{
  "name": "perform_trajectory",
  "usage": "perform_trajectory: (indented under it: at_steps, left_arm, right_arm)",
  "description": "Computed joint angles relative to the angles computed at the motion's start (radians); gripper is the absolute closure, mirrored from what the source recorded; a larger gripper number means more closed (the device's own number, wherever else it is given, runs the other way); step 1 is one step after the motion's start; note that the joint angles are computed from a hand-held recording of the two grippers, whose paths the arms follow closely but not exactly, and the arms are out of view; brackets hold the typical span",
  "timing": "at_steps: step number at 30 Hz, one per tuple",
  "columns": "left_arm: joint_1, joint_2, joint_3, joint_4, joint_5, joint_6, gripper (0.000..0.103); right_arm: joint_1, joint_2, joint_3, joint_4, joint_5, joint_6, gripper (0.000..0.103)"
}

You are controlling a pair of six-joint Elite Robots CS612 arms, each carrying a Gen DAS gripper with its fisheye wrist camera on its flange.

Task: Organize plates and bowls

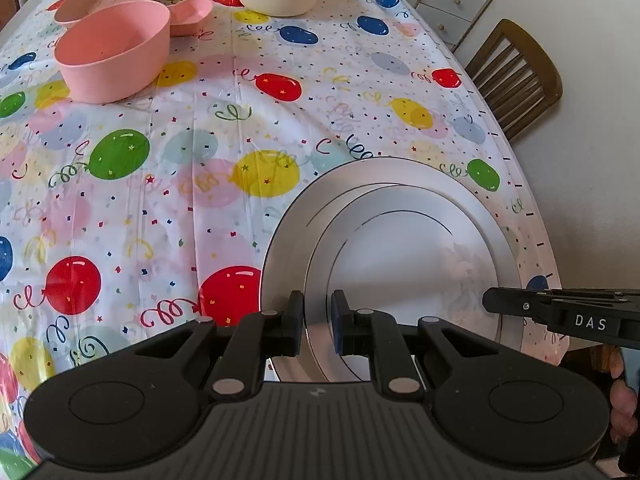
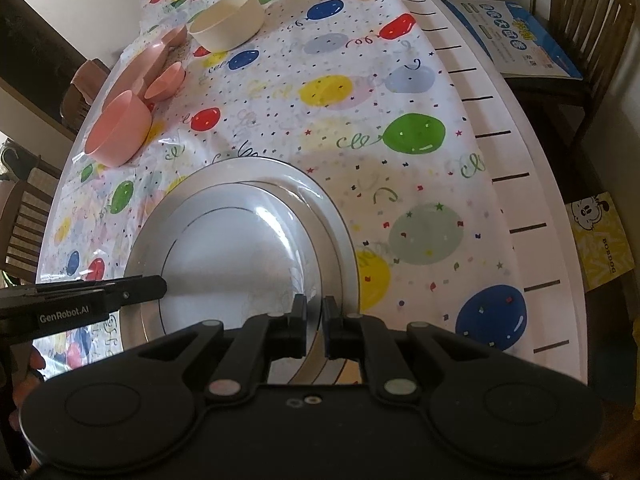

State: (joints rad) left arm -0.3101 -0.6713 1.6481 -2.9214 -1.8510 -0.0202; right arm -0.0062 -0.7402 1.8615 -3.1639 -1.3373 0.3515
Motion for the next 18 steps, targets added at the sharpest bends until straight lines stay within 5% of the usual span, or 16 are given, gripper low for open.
perform_trajectory:
  at_steps: [18]
  left_arm:
    - [0.0, -0.014, 0.016, -0.016, 0.026, -0.031, 0.089]
  right_arm:
    - [0.0, -0.006, -0.002, 0.018, -0.011, -0.055, 0.096]
